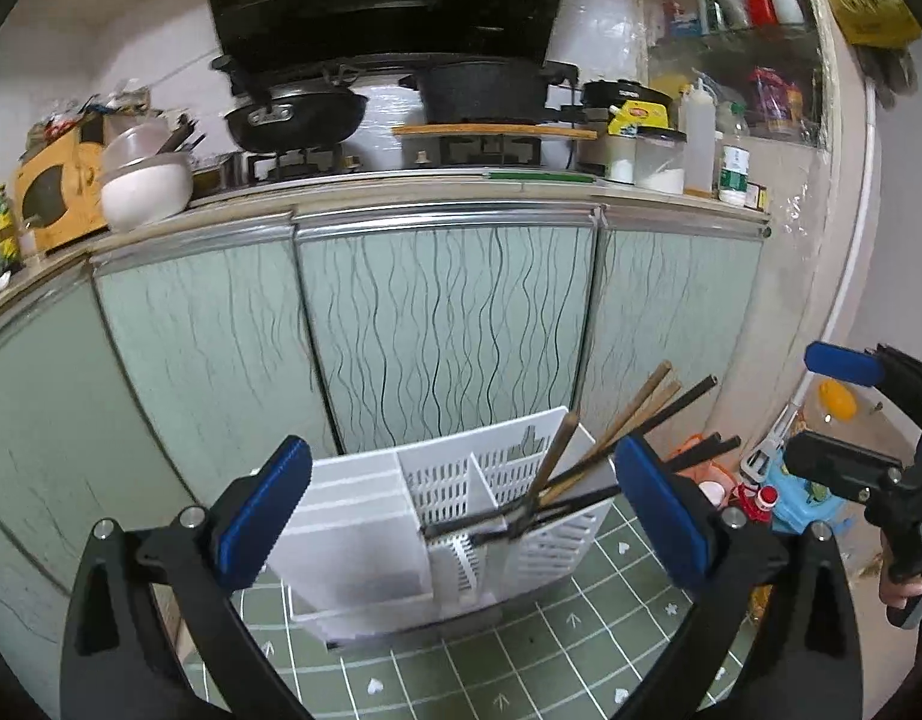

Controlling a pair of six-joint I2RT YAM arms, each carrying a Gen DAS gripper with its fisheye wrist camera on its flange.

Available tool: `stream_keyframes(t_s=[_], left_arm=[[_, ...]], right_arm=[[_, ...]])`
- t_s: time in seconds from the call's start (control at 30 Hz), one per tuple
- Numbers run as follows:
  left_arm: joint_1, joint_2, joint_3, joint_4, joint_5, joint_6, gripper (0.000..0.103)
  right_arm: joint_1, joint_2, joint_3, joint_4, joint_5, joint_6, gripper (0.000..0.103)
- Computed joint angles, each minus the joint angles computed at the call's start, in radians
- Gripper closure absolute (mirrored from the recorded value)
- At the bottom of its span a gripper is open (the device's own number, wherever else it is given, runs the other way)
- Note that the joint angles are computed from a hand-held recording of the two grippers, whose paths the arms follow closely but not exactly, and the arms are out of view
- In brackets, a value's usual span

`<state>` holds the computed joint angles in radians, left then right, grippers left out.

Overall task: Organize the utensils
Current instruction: 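Withdraw both open tools back from the caddy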

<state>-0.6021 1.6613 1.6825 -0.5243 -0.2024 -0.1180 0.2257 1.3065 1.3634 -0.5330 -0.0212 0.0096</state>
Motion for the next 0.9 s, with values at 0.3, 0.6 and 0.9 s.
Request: stream_keyframes(t_s=[0.3, 0.6, 0.9], left_arm=[[-0.051, -0.229, -0.253, 0.057, -0.089, -0.024, 0.004], [-0.143, -0.436, -0.489, 0.071, -0.263, -0.103, 0.004], [-0.352, -0.616, -0.658, -0.073, -0.499, -0.251, 0.004]], right_arm=[[0.054, -0.166, -0.117, -0.044, 0.059, 0.002, 0.008], [0.209, -0.359, -0.256, -0.104, 0.206, 0.026, 0.008], [0.467, -0.544, -0.456, -0.170, 0.436, 0.166, 0.008]])
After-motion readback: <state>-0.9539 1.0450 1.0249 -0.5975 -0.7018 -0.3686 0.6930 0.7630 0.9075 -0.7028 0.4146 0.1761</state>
